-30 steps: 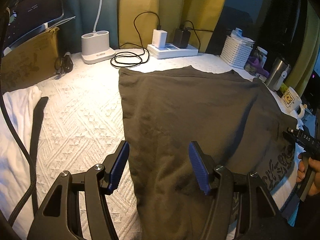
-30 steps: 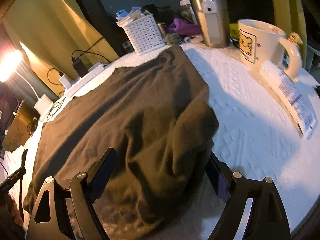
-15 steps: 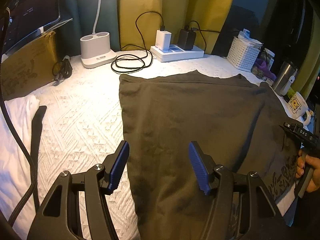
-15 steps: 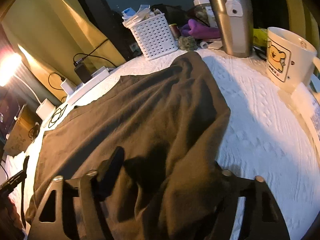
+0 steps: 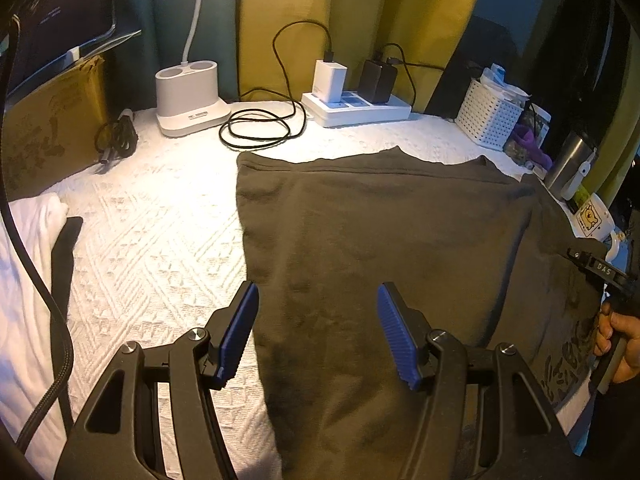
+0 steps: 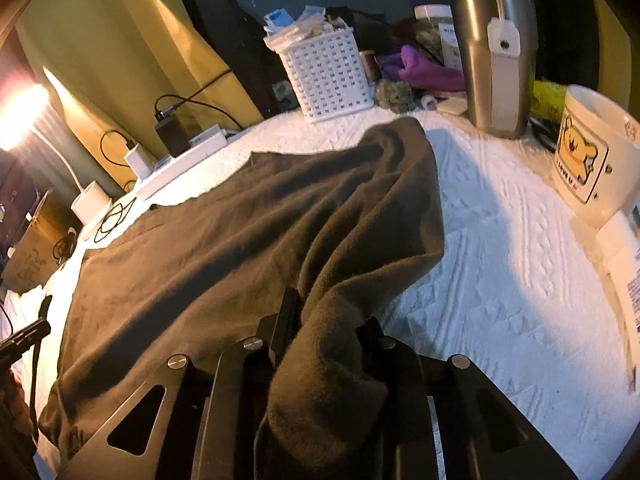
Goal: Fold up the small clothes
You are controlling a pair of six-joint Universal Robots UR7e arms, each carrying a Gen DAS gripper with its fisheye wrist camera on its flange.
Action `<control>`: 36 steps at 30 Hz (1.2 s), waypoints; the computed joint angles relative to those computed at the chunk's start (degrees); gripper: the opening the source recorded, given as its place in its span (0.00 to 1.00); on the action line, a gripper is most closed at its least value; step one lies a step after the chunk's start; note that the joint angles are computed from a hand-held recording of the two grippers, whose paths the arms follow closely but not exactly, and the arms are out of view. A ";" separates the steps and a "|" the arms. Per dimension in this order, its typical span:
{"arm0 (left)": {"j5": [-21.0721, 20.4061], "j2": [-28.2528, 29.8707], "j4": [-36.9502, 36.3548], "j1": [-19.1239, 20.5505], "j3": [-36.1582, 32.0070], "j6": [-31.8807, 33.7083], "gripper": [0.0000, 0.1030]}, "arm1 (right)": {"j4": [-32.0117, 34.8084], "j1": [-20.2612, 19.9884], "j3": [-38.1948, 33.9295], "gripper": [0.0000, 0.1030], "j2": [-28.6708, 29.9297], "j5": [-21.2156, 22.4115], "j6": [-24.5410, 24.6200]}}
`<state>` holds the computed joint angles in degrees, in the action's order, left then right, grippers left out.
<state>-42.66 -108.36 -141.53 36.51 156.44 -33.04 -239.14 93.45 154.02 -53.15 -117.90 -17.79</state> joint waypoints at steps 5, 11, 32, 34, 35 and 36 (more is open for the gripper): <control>-0.05 -4.28 0.95 0.46 0.67 0.93 0.60 | 2.39 6.20 -1.89 0.19 -0.82 -3.71 0.75; 0.42 -11.81 3.64 0.36 1.68 3.76 0.60 | 7.62 14.78 -5.96 0.17 0.13 -8.76 2.26; 0.14 -39.35 19.52 1.57 1.21 7.98 0.60 | 25.64 31.47 -20.02 0.13 13.44 -12.81 8.83; 0.22 -41.26 21.59 1.77 0.91 7.67 0.60 | 27.40 32.09 -21.30 0.13 15.02 -12.21 9.64; 0.14 -41.98 22.30 1.98 0.77 7.73 0.60 | 28.32 32.39 -21.98 0.13 15.84 -11.86 10.07; 0.12 -42.67 23.09 2.02 0.65 7.66 0.60 | 29.41 32.62 -22.57 0.13 16.48 -11.50 10.50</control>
<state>-42.54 -151.03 -118.43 38.53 157.09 -25.38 -209.72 126.06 131.45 -36.67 -129.39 -7.28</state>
